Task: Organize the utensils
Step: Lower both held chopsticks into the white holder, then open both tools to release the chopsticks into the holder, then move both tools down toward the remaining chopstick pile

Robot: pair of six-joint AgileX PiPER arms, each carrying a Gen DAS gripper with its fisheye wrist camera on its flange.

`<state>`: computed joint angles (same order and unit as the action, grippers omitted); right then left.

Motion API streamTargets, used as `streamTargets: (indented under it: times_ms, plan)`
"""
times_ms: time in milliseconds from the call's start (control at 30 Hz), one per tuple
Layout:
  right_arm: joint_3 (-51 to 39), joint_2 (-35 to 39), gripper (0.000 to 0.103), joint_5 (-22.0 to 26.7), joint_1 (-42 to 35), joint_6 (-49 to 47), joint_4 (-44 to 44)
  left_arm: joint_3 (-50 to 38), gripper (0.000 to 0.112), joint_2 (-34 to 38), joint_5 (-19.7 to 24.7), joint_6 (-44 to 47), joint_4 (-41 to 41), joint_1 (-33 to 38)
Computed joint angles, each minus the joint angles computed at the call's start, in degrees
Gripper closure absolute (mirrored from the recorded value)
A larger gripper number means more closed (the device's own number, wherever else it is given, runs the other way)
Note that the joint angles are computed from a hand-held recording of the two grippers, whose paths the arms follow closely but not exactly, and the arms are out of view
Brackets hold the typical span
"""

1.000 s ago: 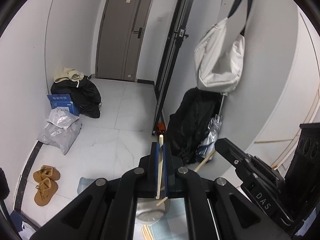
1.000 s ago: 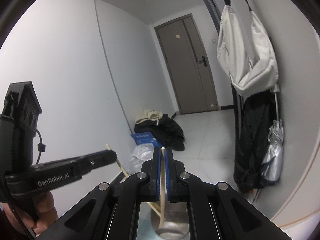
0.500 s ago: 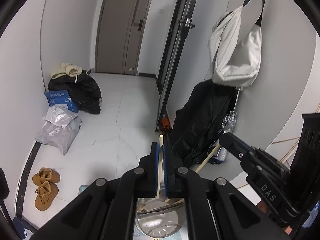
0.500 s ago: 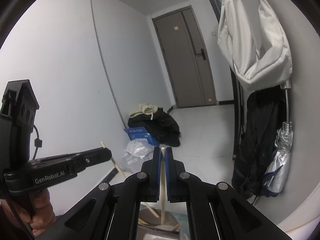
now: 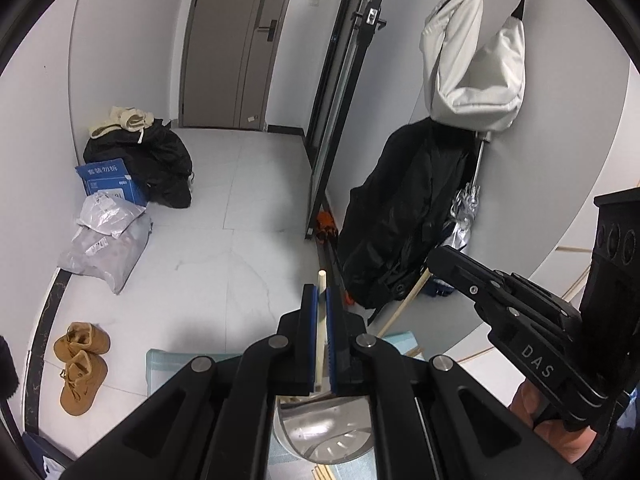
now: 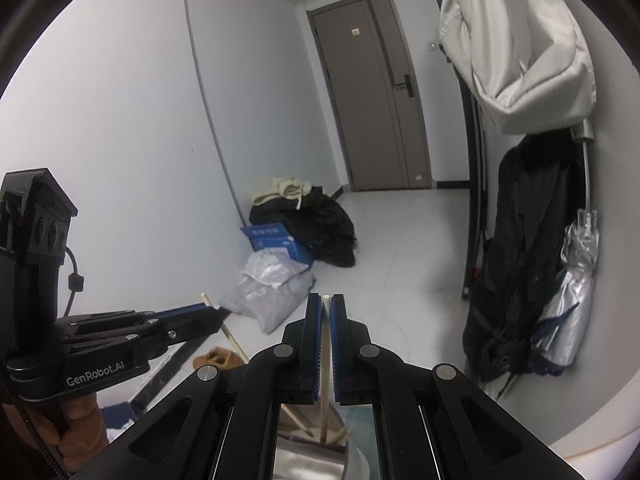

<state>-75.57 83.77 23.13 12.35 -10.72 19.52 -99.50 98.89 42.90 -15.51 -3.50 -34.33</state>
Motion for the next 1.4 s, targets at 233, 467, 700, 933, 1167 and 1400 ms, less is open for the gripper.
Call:
streamTargets:
  times_ms: [233,467,700,933,1167,1400]
  plan:
    - [3.0,0.8,0.099,-0.2,1.0,1.1,-0.7,2.4,0.112,-0.4,-0.2,0.5,-0.4,-0.3]
    - [6.3,0.9,0.097,1.0,0.2,0.3,2.1,3.9,0.107,-0.4,1.7,1.8,-3.6,0.2]
    - [10.2,-2.7,0.095,1.1,-0.4,-0.6,4.8,8.6,0.066,-4.4,-0.2,-4.2,1.1,-1.8]
    - [15.1,-9.4,0.062,-0.3,1.2,9.7,-5.0,13.5,0.051,-9.6,-2.2,-13.3,8.8,-4.4]
    - [18.8,-15.1,0.054,0.5,1.1,15.8,-8.8,16.4,0.049,-13.6,0.2,-23.1,18.3,-8.6]
    - [24.7,-23.4,0.041,0.6,5.1,29.5,-22.5,21.2,0.048,-17.5,1.7,-34.9,29.7,-14.8]
